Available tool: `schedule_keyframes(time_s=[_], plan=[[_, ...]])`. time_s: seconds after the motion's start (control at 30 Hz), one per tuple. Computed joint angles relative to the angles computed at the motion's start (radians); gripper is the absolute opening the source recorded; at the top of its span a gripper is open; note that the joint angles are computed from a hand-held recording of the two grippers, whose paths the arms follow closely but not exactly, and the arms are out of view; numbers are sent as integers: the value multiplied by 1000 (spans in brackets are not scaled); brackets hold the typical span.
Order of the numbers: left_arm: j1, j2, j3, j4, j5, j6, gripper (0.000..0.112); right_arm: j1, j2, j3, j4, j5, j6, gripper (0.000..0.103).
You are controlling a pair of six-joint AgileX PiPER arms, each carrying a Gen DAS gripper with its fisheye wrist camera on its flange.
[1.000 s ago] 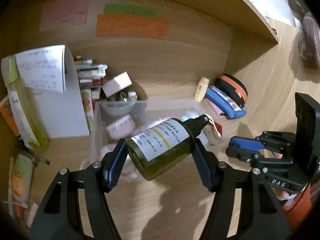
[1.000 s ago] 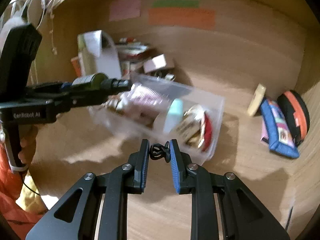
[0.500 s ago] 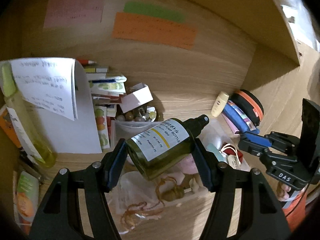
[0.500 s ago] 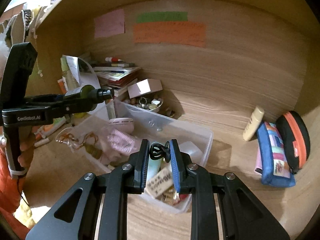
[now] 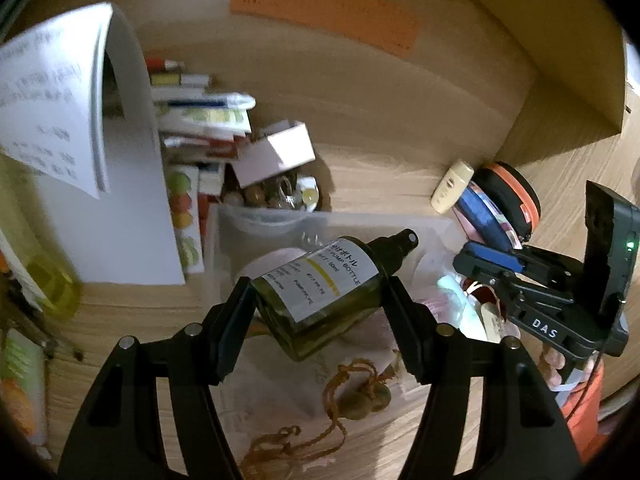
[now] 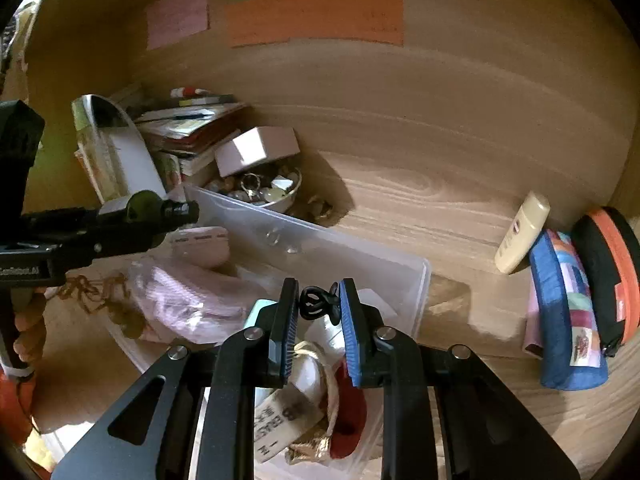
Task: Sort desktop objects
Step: 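Lift the green spray bottle with the left tool and carry it over the clear box, then lower the bottle into the clear box and open the left tool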
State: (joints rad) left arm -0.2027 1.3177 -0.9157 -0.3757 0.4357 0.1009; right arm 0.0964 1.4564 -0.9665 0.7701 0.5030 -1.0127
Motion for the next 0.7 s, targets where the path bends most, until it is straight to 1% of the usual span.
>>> schedule_keyframes(time_s=[0.1, 0.2, 0.3, 0.4, 0.5, 0.57, 0.67, 0.7], plan=[[-5, 17, -10, 5, 6, -10, 64, 3, 14, -2, -4, -6, 4, 19], [3, 25, -18, -33, 25, 29, 64, 13, 14, 5, -8, -25, 10, 19], [4, 28, -25, -36, 36, 27, 64, 13, 12, 6, -9, -21, 11, 19], [18, 29, -28, -88, 45, 73, 64, 14, 9, 5, -16, -19, 25, 19], [26, 17, -23, -101, 42, 90, 64, 18, -3, 11, -32, -24, 52, 26], [25, 10, -22, -105, 40, 95, 64, 20, -13, 16, -32, -28, 56, 35], [21, -7, -21, -90, 41, 85, 64, 27, -44, 33, -41, -47, 67, 42], [10, -16, -21, -57, 37, 54, 64, 31, -56, 37, -52, -51, 79, 44]])
